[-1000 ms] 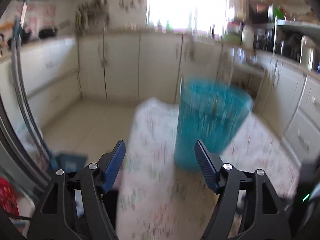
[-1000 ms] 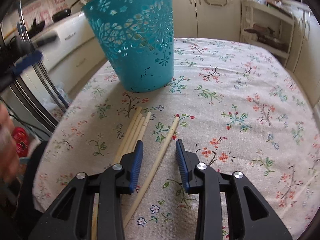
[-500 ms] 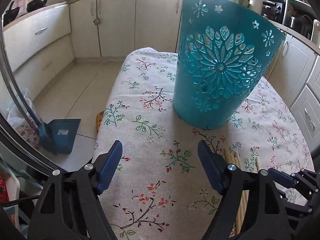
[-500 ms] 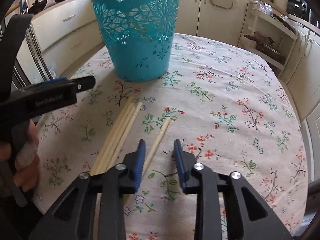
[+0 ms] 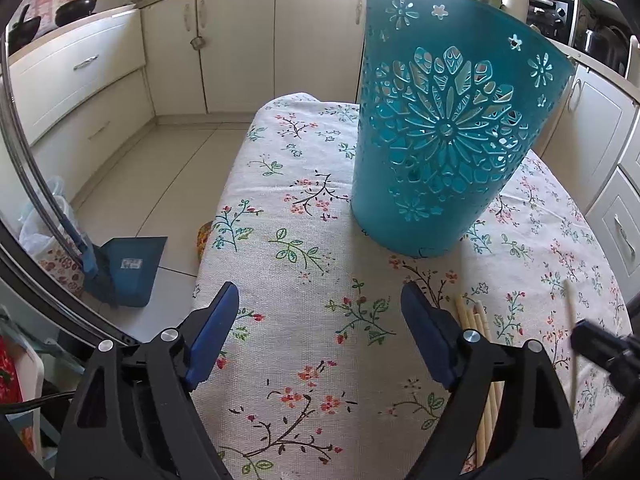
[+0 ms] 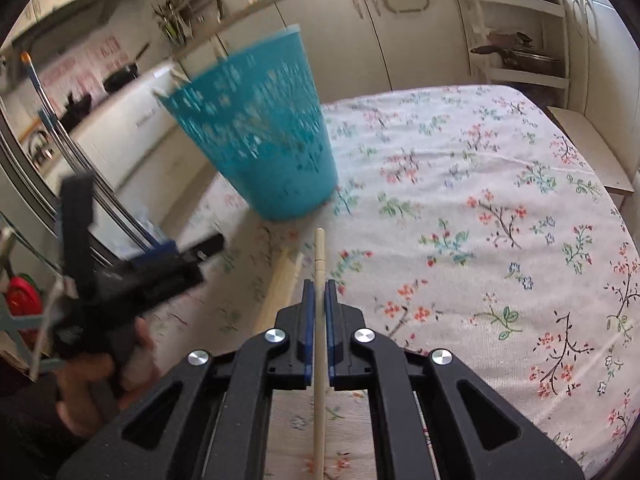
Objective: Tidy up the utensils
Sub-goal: 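Carry the chopstick over the teal bin and open the right tool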
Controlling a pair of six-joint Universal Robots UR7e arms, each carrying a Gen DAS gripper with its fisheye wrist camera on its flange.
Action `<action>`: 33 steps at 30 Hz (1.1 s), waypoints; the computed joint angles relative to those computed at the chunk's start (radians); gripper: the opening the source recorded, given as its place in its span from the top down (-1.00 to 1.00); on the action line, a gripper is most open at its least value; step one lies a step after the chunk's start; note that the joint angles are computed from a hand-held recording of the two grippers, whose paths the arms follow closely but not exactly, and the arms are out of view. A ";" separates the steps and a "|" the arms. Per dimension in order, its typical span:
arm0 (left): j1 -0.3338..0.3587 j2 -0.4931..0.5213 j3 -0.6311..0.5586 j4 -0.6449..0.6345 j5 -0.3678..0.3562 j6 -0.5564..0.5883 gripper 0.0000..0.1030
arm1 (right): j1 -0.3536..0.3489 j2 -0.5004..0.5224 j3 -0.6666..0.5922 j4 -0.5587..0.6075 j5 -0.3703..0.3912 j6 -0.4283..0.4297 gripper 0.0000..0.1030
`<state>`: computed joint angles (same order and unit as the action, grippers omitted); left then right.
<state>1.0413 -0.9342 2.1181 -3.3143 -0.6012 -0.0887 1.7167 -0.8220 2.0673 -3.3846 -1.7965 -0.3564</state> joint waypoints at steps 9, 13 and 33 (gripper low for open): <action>-0.001 0.001 0.000 0.005 0.005 0.001 -0.56 | 0.029 -0.063 -0.022 -0.014 0.156 0.029 0.89; -0.001 0.001 0.000 0.006 0.005 0.001 -0.56 | 0.066 -0.071 -0.073 -0.032 0.209 0.020 0.89; 0.005 -0.012 0.012 -0.020 -0.014 0.006 -0.56 | 0.152 0.293 -0.586 -0.309 0.099 0.028 0.88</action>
<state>1.0459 -0.9462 2.1303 -3.3344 -0.6149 -0.0829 1.8686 -0.5294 1.4810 -3.6936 -1.6979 -0.3288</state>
